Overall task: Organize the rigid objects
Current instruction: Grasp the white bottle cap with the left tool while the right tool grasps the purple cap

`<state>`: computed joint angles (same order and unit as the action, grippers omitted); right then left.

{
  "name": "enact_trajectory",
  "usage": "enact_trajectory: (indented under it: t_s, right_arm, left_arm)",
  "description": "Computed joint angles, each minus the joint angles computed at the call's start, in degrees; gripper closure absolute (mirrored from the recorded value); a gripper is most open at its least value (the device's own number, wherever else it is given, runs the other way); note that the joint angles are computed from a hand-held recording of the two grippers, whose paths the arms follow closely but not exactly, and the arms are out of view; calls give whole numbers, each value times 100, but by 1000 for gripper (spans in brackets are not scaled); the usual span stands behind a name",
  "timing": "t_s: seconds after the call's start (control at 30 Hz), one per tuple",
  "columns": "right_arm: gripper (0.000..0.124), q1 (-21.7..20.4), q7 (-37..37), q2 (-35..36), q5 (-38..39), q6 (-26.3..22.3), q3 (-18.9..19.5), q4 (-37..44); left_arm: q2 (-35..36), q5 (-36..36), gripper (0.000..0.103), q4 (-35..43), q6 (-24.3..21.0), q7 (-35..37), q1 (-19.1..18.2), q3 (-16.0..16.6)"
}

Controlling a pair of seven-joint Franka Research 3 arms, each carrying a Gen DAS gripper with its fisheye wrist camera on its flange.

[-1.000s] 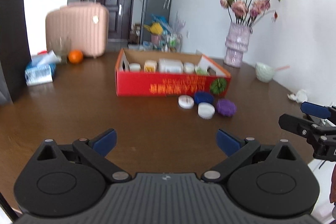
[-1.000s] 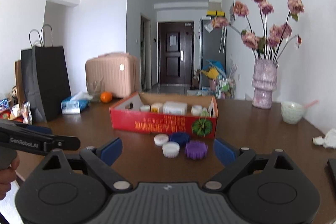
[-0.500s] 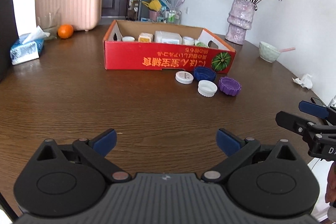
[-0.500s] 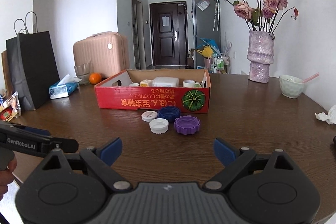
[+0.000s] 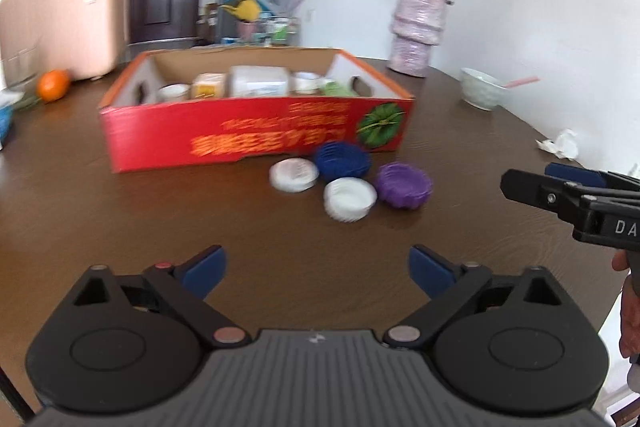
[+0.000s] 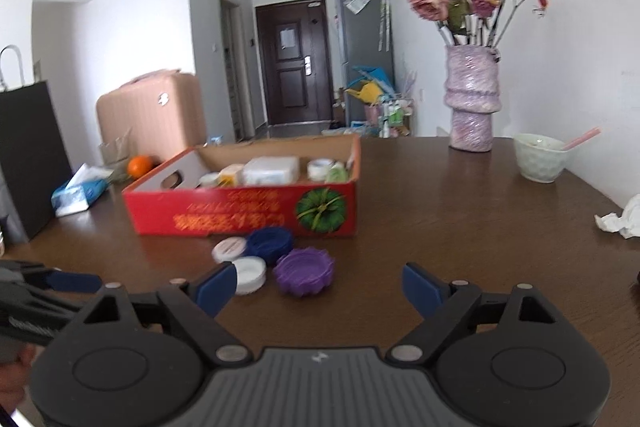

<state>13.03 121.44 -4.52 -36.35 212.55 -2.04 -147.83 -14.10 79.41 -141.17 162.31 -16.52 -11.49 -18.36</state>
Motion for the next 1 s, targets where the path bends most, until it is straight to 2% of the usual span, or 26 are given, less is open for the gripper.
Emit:
enact_trajectory:
  t_s: [0.07, 0.27, 0.33, 0.4, 0.43, 0.53, 0.67, 0.83, 0.9, 0.93, 0.97, 1.0]
  right_arm:
    - [35, -53, 38, 86, -40, -12, -47, 101]
    - [35, -338, 484, 400, -704, -147, -64, 449]
    - [35, -459, 659, 524, -929, -175, -5, 569]
    - [36, -584, 859, 661, -1177, -172, 75, 709]
    - [36, -640, 928, 712, -1270, -170, 124, 761]
    - [36, -769, 1074, 874, -1476, -160, 275, 916]
    - [41, -906, 1500, 1120, -2053, -285, 509, 1320]
    - [45, -1044, 2584, 1752, -3547, -769, 983, 2445]
    - [53, -1017, 2929, 1932, -3925, -1122, 1149, 2811]
    - [66, -987, 2919, 1954, -3892, -1320, 1216, 2872]
    - [72, -957, 2904, 1945, -3818, -1504, 1273, 2892]
    - [72, -752, 2555, 1875, -3343, -1531, 1130, 2749]
  left_arm:
    - [421, 270, 24, 392, -7, -14, 43, -9]
    - [1445, 212, 50, 1293, -60, 586, -161, 291]
    - [1622, 30, 53, 1422, -72, 783, -239, 381]
    - [1722, 159, 57, 1505, -112, 680, -319, 455]
    - [1761, 230, 64, 1543, -193, 619, -363, 476]
    - [1718, 403, 64, 1511, -244, 507, -443, 524]
    - [1220, 711, 64, 1083, -567, 137, -485, 467]
    - [270, 148, 64, 235, -933, 260, -351, 335]
    - [-89, -123, 64, -62, -1036, 349, -269, 271]
    - [-276, -239, 64, -205, -1079, 366, -231, 231]
    - [-462, -319, 64, -344, -1104, 335, -192, 184]
    - [-661, -370, 64, -489, -1110, 261, -151, 136]
